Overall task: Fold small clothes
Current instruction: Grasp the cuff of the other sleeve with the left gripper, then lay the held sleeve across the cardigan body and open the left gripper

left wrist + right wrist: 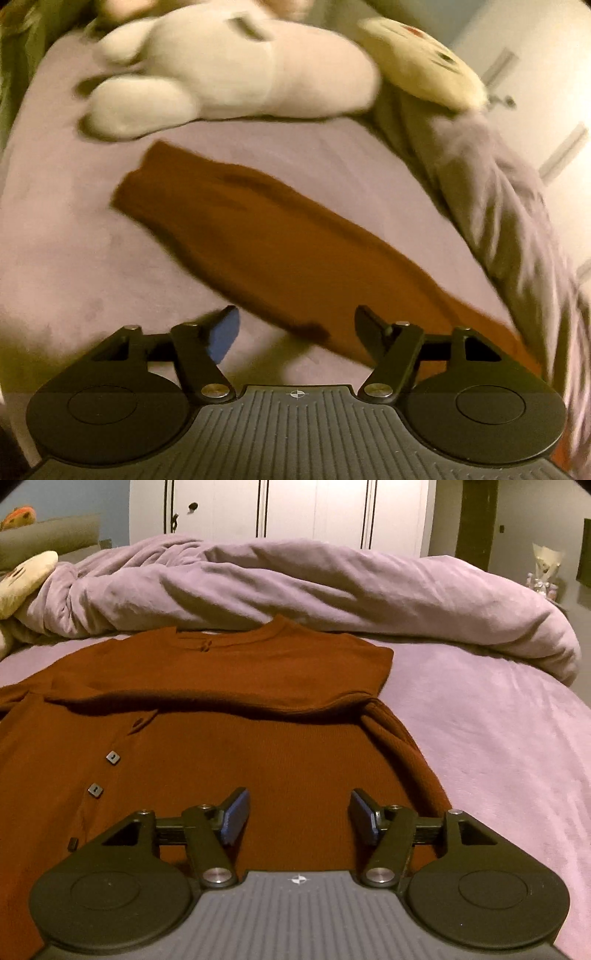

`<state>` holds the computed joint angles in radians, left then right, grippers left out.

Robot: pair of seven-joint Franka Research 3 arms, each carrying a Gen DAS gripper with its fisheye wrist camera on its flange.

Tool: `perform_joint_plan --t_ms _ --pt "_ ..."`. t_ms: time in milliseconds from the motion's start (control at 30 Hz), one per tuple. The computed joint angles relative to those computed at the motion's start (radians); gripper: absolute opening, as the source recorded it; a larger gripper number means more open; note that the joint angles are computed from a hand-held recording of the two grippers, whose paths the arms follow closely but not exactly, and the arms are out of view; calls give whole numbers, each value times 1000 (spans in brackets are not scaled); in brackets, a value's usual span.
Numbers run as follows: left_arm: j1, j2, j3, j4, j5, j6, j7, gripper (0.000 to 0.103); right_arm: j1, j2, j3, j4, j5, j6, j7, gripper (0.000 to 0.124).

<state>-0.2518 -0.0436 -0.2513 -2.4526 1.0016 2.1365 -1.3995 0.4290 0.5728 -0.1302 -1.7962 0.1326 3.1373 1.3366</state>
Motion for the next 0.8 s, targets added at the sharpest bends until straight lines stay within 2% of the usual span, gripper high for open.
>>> perform_joint_plan --t_ms 67,133,167,200,300,333,433,500,633,700,800 --pt "4 -32 -3 -63 56 36 -166 66 10 0 -10 11 2 -22 14 64" --pt "10 -51 -9 -108 115 46 -306 53 19 1 -20 16 -2 -32 29 64" --pt "13 -61 -12 -126 139 46 -360 49 25 1 -26 15 -8 -34 36 64" --pt "14 -66 -17 -139 163 36 -421 40 31 0 -32 12 -14 -34 41 64" --pt "20 -69 -16 -163 201 43 -512 28 32 -6 -31 4 -29 -35 44 64" --pt "24 -68 -13 -171 213 50 -548 19 33 -7 -32 1 -34 -33 45 64" --pt "19 -70 -22 -184 228 37 -607 12 33 -8 -35 1 -42 -33 49 65" --pt "4 -76 -32 -176 198 3 -537 10 36 -8 -39 2 -44 -33 56 65" --pt "-10 -85 -38 -103 160 -95 -260 8 34 -3 -44 9 -49 -31 66 65" --pt "-8 -78 -33 -34 187 -133 -48 8 21 -3 -33 10 -43 -29 67 65" --pt "-3 -13 -22 120 236 -137 328 8 2 -7 -15 5 -29 -21 68 65"
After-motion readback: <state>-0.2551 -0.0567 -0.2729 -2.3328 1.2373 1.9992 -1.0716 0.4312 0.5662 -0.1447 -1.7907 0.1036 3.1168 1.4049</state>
